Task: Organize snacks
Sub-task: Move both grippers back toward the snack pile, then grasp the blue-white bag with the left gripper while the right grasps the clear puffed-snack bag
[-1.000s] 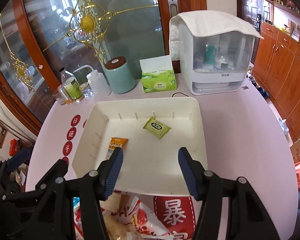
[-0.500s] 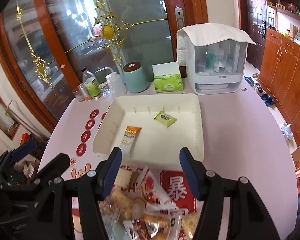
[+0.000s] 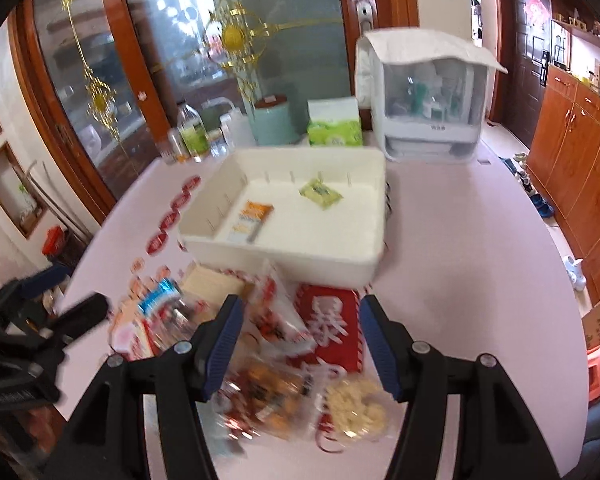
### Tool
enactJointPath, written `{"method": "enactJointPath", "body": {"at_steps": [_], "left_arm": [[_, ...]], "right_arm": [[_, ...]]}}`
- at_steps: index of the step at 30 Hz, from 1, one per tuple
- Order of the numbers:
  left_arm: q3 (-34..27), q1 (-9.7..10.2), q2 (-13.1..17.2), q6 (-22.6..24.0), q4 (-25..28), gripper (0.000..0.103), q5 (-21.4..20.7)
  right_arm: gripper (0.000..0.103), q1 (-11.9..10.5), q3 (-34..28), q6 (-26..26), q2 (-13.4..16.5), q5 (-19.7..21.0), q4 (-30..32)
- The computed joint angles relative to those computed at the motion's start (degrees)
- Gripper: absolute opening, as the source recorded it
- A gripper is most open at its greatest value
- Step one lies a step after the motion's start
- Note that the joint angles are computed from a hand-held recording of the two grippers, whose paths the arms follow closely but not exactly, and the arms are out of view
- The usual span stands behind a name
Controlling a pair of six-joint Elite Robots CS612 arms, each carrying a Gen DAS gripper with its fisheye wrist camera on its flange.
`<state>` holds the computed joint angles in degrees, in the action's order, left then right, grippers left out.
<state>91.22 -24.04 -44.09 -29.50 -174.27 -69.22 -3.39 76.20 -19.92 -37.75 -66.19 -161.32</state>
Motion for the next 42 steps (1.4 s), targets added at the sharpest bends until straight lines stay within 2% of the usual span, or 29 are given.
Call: {"method": "enactJointPath", "body": {"at_steps": [4, 7, 11, 17, 20, 29, 35, 39, 42], "left_arm": [[1.0, 0.02, 0.7, -2.9, 2.7, 0.1, 0.3], [1.4, 0.31, 1.6, -6.6, 5.8, 0.1, -1.1], [1.7, 0.91, 3.0, -10.7, 9.3, 0.1, -4.7], [2.3, 1.59, 4.0, -15.2, 10.8, 0.1, -10.2], [2.3, 1.76, 4.4, -16.4, 11.0, 0.1, -12.0], [0.0, 2.0, 6.3, -18.2, 17.1, 0.1, -15.7], [-0.2, 2.36, 7.1, -20.2, 15.8, 0.1, -18.8], [0.0, 2.33, 7.2, -19.2, 15.3, 0.1, -18.4], [0.1, 2.28, 7.3, -18.5, 14.4, 0.093, -18.1]], "right_arm": [[0.061, -0.8, -0.3, -1.6, 1.5, -1.5, 3.1], [0.061, -1.2, -0.7, -2.5, 2.8, -3.6, 4.5], [0.061, -1.4, -1.8, -3.7, 4.5, -5.8, 7.3], [0.061, -1.3, -3.4, -5.6, 6.5, -7.7, 11.9], [0.061, -1.2, -3.5, -7.5, 6.8, -6.5, 12.9], [0.062, 0.2, -3.0, -13.1, 7.3, -10.6, 11.0], [0.062, 0.3, -4.3, -13.2, 8.0, -11.3, 13.0], [0.064, 0.4, -4.2, -14.3, 8.1, -11.9, 11.8], [0.065, 0.5, -4.1, -14.6, 8.1, -12.1, 11.3]]}}
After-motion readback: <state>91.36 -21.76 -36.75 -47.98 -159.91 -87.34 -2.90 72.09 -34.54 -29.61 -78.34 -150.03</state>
